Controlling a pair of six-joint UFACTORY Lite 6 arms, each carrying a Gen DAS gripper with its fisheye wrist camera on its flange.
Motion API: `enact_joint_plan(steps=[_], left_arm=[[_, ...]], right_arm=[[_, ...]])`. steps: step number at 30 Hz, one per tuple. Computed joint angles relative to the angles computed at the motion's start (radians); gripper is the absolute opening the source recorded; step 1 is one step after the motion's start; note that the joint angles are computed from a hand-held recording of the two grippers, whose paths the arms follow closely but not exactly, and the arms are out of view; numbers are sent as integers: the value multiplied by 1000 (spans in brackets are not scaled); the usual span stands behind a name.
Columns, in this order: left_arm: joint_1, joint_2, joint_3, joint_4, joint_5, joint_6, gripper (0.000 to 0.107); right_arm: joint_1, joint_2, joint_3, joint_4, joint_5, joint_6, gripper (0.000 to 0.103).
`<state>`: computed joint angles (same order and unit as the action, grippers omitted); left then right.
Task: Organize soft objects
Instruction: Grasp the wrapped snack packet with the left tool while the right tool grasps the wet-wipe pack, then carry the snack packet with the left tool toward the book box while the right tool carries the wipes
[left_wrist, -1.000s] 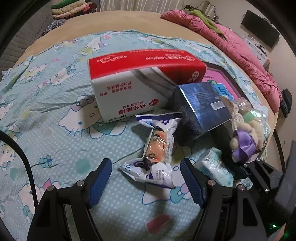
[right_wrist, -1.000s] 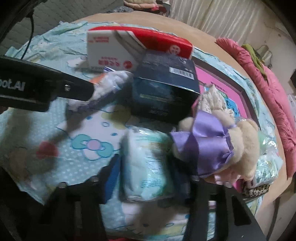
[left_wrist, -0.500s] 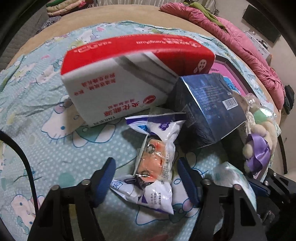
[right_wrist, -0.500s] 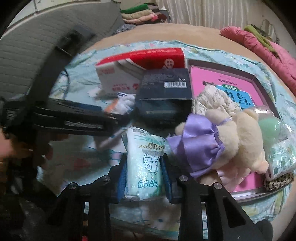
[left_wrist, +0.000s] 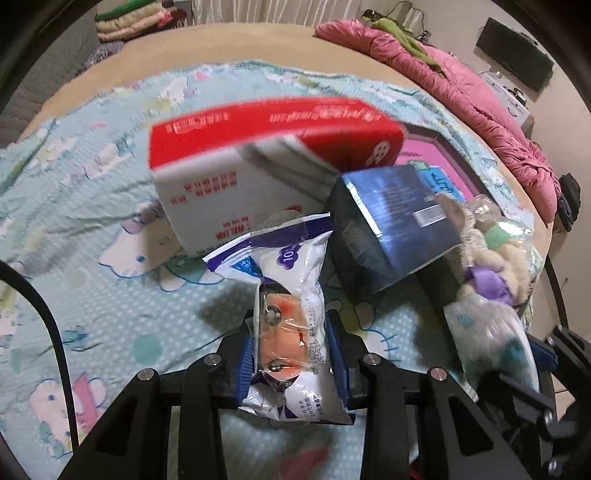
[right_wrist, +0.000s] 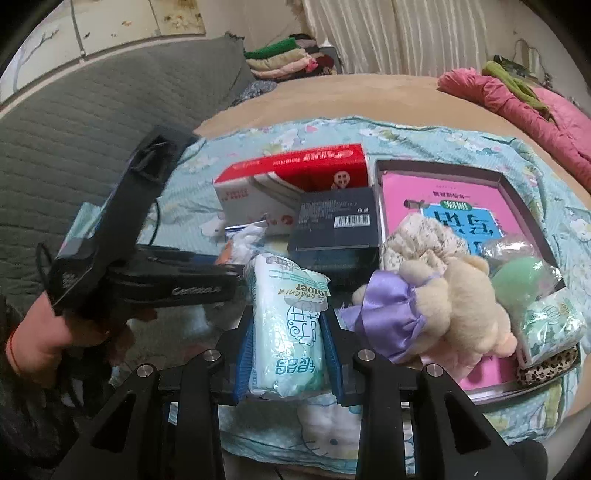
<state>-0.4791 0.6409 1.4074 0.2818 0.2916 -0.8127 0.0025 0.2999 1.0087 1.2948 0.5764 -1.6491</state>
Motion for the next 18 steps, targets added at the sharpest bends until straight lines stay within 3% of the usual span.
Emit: enact_joint_plan(steps=[7, 18], left_arm=[[-56, -128, -27, 185, 86, -183, 36], [-127, -190, 28, 259, 200, -245, 36]], right_arm=[[-40, -31, -3, 16, 40, 13, 34], [-116, -81, -7, 55, 88, -6, 34]])
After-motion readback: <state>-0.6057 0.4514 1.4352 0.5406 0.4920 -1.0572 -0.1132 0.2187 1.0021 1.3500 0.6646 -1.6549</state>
